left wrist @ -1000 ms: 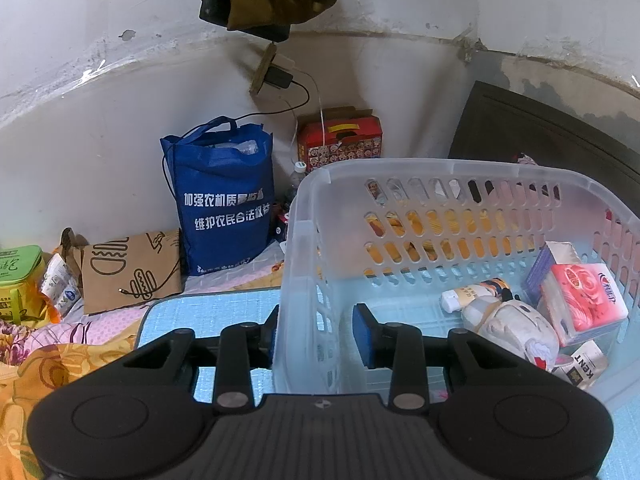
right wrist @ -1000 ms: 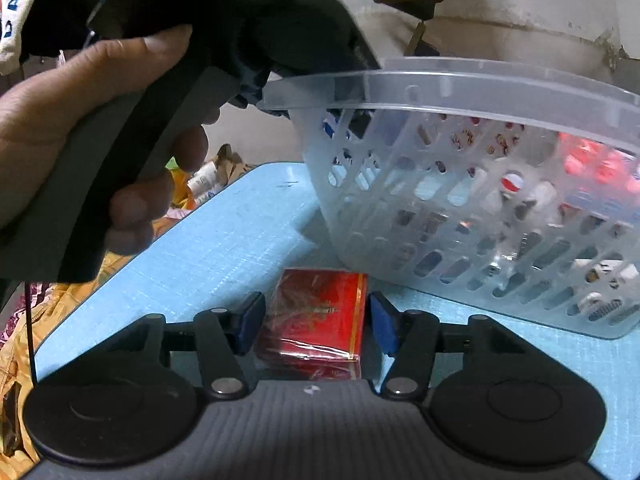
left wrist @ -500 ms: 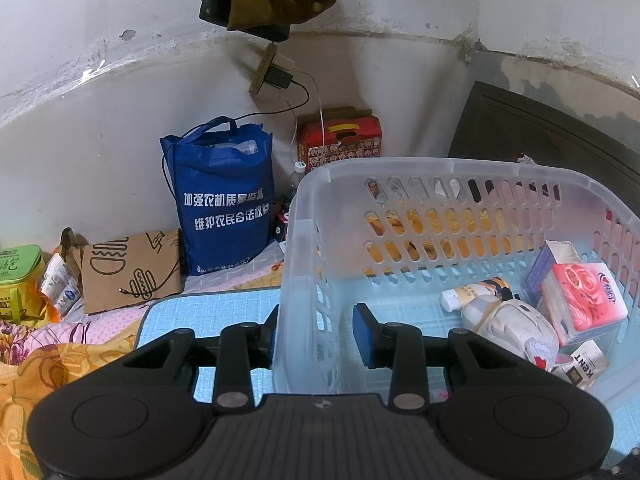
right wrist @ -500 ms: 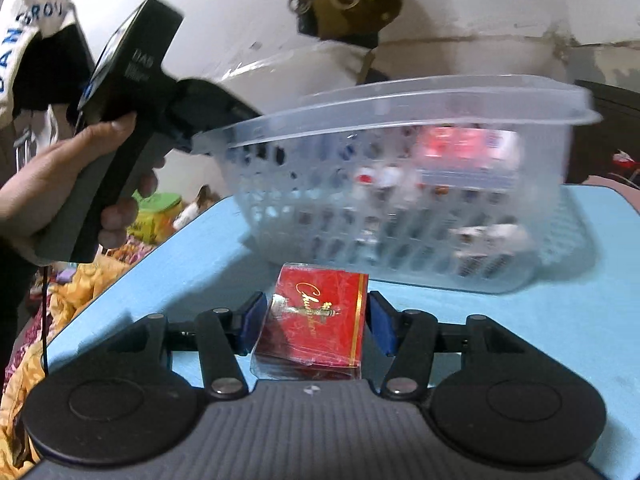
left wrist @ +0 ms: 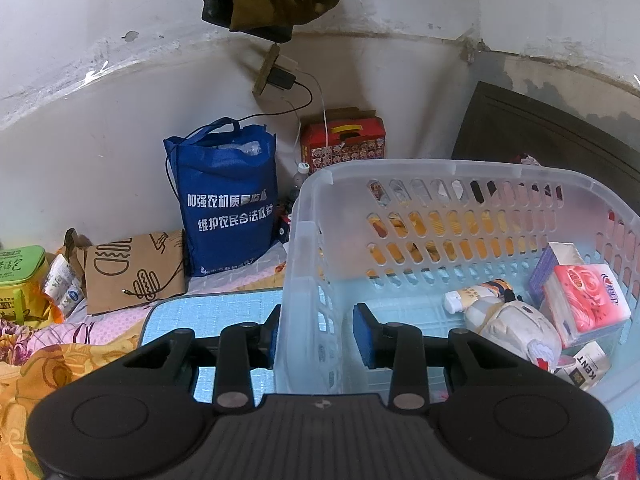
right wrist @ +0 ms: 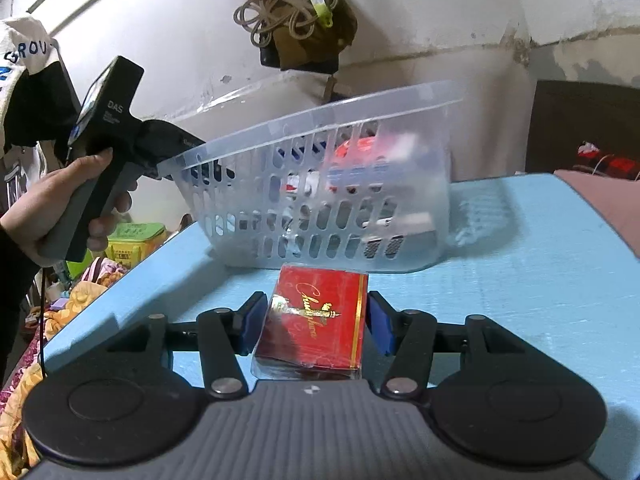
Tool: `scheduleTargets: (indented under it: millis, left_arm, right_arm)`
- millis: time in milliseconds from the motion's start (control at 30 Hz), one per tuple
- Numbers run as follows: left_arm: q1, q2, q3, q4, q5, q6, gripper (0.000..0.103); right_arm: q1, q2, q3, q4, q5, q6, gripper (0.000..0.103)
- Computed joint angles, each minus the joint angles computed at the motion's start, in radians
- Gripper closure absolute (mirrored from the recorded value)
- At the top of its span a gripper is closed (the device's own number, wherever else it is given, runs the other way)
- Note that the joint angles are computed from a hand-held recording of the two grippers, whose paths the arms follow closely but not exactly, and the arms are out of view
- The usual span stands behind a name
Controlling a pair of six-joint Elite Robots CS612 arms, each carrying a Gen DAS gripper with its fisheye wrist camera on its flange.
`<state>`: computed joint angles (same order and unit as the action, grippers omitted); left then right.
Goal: Organize objects
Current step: 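Lift the red box into the basket and open the right gripper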
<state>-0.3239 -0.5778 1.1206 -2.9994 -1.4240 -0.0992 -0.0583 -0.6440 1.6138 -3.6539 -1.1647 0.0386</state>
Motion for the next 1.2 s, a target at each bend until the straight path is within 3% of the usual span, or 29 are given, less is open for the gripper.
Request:
scheduleTargets:
  millis: [300, 533, 633, 800, 833, 900, 967, 1033, 1200]
  left_arm:
    - [0.003, 0.004, -0.012, 0.01, -0.004, -0.002, 0.063]
    - [0.008, 0.004, -0.016, 0.021, -0.025, -0.013, 0.063]
    - [0.01, 0.005, -0.02, 0.03, -0.033, -0.019, 0.063]
    - [0.015, 0.006, -0.026, 0.044, -0.056, -0.038, 0.063]
    - [0.015, 0.007, -0.027, 0.046, -0.055, -0.038, 0.063]
    - [0.015, 0.008, -0.028, 0.044, -0.054, -0.033, 0.063]
    - [0.015, 0.008, -0.028, 0.042, -0.055, -0.031, 0.063]
    - [0.015, 0.008, -0.029, 0.042, -0.057, -0.031, 0.063]
    - [0.012, 0.009, -0.024, 0.024, -0.047, -0.02, 0.063]
  right_arm:
    - [-0.014, -0.03, 0.043, -0.066, -0.011, -0.017, 0.046]
    - [-0.011, -0.06, 0.006, -0.201, -0.037, -0.066, 0.046]
    - [-0.002, -0.046, -0.09, -0.109, -0.008, -0.08, 0.046]
    - [0.022, 0.008, -0.288, 0.176, 0.033, -0.083, 0.044]
    - [0.026, 0.016, -0.312, 0.209, 0.025, -0.096, 0.042]
    - [0.036, 0.036, -0.356, 0.247, -0.009, -0.118, 0.015]
    - [0.045, 0.061, -0.384, 0.208, -0.063, -0.122, 0.0]
    - [0.047, 0.066, -0.391, 0.212, -0.103, -0.115, 0.0]
    - [0.02, 0.049, -0.33, 0.157, -0.053, -0.049, 0.0]
